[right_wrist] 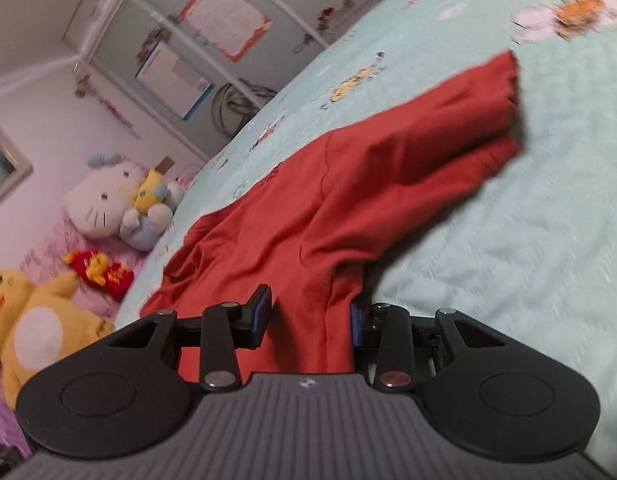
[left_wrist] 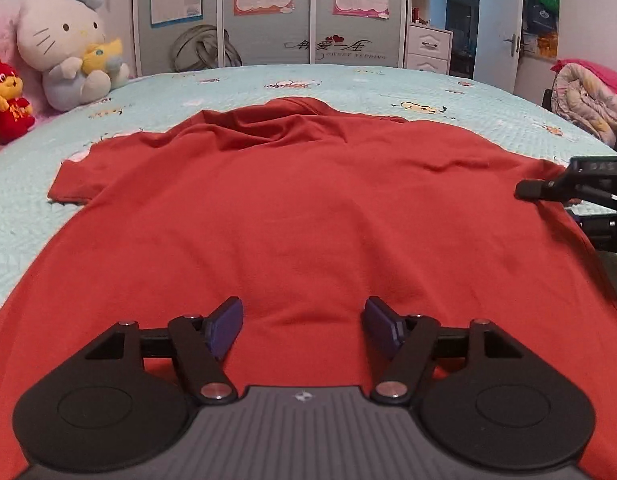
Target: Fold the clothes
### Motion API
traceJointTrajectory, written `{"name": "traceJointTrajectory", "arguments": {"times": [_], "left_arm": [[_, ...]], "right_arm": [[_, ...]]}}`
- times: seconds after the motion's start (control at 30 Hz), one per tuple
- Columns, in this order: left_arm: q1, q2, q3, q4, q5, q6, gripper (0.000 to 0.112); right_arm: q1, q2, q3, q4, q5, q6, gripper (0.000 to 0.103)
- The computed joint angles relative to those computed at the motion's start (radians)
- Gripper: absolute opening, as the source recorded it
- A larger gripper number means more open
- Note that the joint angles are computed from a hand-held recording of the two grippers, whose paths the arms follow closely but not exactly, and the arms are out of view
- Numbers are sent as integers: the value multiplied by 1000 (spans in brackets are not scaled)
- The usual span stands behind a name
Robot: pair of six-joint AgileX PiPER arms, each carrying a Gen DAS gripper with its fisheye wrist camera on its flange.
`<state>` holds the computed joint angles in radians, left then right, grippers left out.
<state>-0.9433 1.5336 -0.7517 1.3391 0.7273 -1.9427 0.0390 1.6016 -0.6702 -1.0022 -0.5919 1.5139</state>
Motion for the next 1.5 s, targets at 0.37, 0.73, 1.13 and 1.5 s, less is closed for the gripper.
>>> {"name": "traceJointTrajectory", "arguments": {"times": [0.37, 0.73, 1.13, 1.5], "left_arm": [[-11, 33, -52, -93, 75, 49, 96], [-21, 64, -87, -135, 129, 77, 103], [7, 44, -94, -180, 104, 125, 103], [-249, 6, -170, -299, 347, 232, 61]], "right_arm": [[-34, 101, -130, -29, 62, 11, 5], [-120, -1, -51, -165, 28, 169, 16], [-8, -4, -145, -597, -235, 279, 26], [-225, -39, -45, -364, -189, 111, 6]]}}
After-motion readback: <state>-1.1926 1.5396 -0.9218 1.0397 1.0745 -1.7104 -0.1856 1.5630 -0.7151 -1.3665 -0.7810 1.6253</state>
